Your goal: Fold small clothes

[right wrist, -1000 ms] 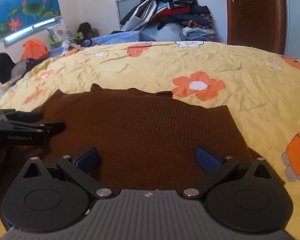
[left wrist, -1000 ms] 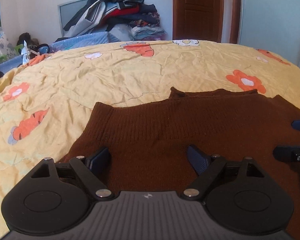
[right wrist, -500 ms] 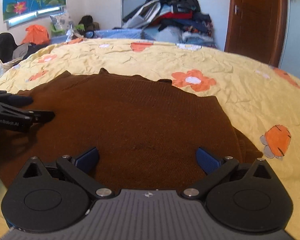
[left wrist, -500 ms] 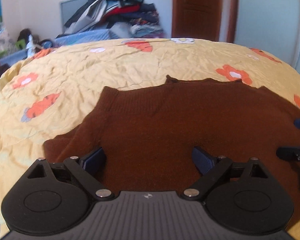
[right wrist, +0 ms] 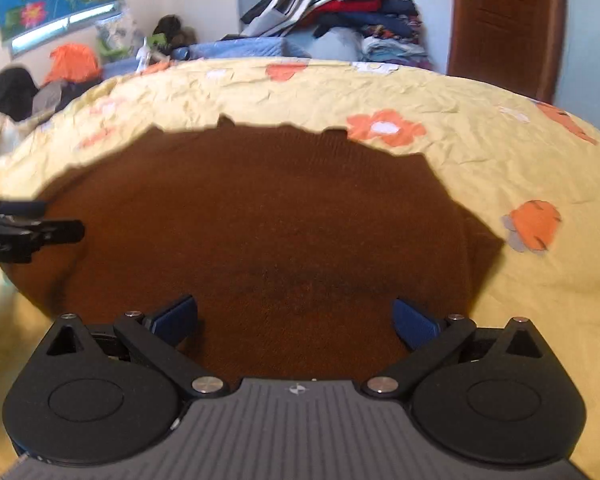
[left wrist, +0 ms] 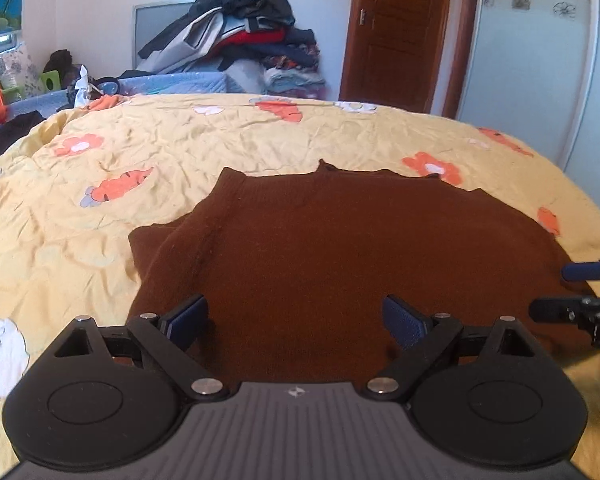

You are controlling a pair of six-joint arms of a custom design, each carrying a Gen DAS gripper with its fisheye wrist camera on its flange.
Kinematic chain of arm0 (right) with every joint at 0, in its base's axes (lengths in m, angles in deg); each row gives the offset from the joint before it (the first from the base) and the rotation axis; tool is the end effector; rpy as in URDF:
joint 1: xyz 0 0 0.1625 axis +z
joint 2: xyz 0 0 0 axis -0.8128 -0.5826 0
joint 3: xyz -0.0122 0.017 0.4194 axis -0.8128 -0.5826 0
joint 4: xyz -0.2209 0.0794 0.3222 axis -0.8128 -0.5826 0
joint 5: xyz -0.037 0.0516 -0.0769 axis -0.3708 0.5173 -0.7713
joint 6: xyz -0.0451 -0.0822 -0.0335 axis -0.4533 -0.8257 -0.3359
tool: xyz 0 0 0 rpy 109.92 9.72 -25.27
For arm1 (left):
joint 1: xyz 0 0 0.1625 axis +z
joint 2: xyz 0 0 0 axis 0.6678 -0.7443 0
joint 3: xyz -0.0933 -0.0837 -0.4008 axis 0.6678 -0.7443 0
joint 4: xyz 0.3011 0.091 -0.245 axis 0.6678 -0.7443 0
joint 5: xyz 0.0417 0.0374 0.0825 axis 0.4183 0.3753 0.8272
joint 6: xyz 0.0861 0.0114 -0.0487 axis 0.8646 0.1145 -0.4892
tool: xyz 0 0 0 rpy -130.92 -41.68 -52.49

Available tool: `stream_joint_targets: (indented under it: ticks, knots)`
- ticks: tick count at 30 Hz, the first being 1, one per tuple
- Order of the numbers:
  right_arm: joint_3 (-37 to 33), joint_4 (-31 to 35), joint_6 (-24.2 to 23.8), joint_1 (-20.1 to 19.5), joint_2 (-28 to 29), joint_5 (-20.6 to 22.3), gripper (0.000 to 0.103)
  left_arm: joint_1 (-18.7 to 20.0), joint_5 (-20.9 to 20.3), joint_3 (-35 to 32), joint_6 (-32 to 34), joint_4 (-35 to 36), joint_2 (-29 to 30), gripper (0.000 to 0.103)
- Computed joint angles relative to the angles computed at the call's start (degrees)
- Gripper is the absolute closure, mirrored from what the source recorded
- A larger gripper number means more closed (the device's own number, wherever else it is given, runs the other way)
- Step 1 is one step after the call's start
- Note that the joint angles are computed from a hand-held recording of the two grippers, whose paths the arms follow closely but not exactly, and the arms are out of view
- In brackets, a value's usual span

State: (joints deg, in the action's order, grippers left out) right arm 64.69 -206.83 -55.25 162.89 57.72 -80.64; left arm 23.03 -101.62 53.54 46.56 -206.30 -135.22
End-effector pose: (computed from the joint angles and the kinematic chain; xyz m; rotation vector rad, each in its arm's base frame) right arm 0.3025 -0.6035 0.0124 0.9363 -2.4315 0.7353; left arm -0.0263 -0.5479 0.2565 0.2915 2.1642 -1.1219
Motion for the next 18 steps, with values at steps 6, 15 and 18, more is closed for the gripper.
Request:
stream_joint_targets:
  ticks: [6, 15, 18]
  knots:
    - [3.0, -6.6, -7.5, -0.6, 2.0, -0.7, 0.0, 0.8, 3.2, 0.1, 3.2, 0.1, 3.0, 0.002]
    - [5.3, -7.7, -9.0, -1.2, 1.0, 1.5, 0.0, 1.0, 3.4, 0.9, 0.4, 1.8, 1.8, 0.0]
    - [3.7, -3.2, -3.8, 0.3, 0.2, -1.8, 0.0, 0.0, 2.7, 1.9, -2.5, 3.8, -0.2, 0.0]
